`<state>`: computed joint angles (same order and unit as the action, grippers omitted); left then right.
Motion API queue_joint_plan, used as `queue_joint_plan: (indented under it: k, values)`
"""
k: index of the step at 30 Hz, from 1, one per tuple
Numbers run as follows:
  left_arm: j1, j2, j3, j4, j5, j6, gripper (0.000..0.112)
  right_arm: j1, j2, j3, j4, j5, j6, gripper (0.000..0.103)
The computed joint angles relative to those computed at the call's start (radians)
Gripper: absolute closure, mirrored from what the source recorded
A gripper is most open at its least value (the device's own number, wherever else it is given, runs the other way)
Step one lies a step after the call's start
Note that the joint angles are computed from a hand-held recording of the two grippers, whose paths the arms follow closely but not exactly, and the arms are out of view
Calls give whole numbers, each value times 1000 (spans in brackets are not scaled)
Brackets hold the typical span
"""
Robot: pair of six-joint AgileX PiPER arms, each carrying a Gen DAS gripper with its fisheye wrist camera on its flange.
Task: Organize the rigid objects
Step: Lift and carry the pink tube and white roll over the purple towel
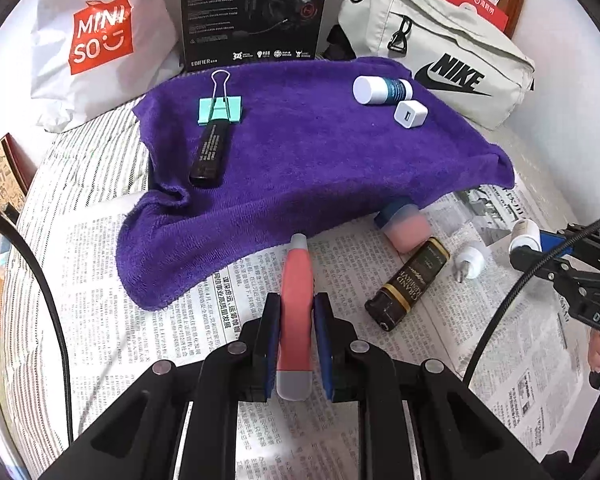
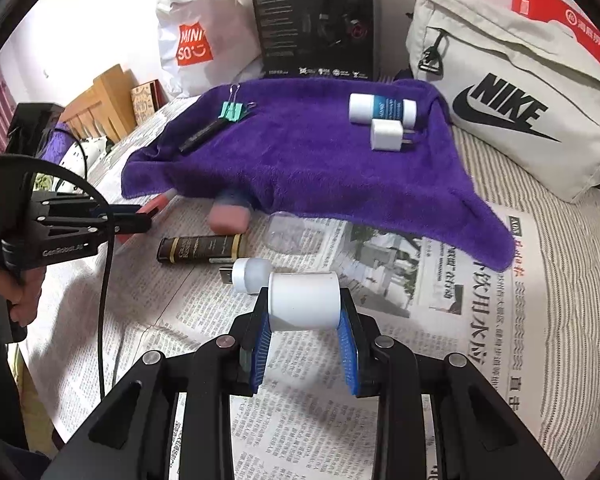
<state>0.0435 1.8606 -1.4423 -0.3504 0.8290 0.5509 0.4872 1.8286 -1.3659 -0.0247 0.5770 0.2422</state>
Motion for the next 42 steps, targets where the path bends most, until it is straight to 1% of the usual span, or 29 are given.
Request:
queue_joint_plan:
  k: [4, 9, 11, 17, 29, 36, 42]
  values:
    - [0, -13, -6, 14, 2, -11, 96, -16, -9, -3, 5, -4, 3, 72]
    - [13, -27, -11, -6, -7, -18, 96, -40, -5, -29, 8, -10, 4, 72]
    - [19, -25, -19, -26, 0, -14, 96, -56, 5, -49, 20, -3, 0, 72]
    - [33, -27, -16, -60, 10, 6, 96, -70, 26, -96, -12, 25, 13, 72]
    - [47, -46, -12, -52, 20, 9, 96, -71, 74, -164, 15, 56, -31, 72]
    - [40, -18, -95, -38, 36, -4, 96, -94, 121, -263, 13, 87, -46, 72]
    - [28, 66, -247, -35, 82, -28, 96, -127, 210, -426, 52, 149, -87, 72]
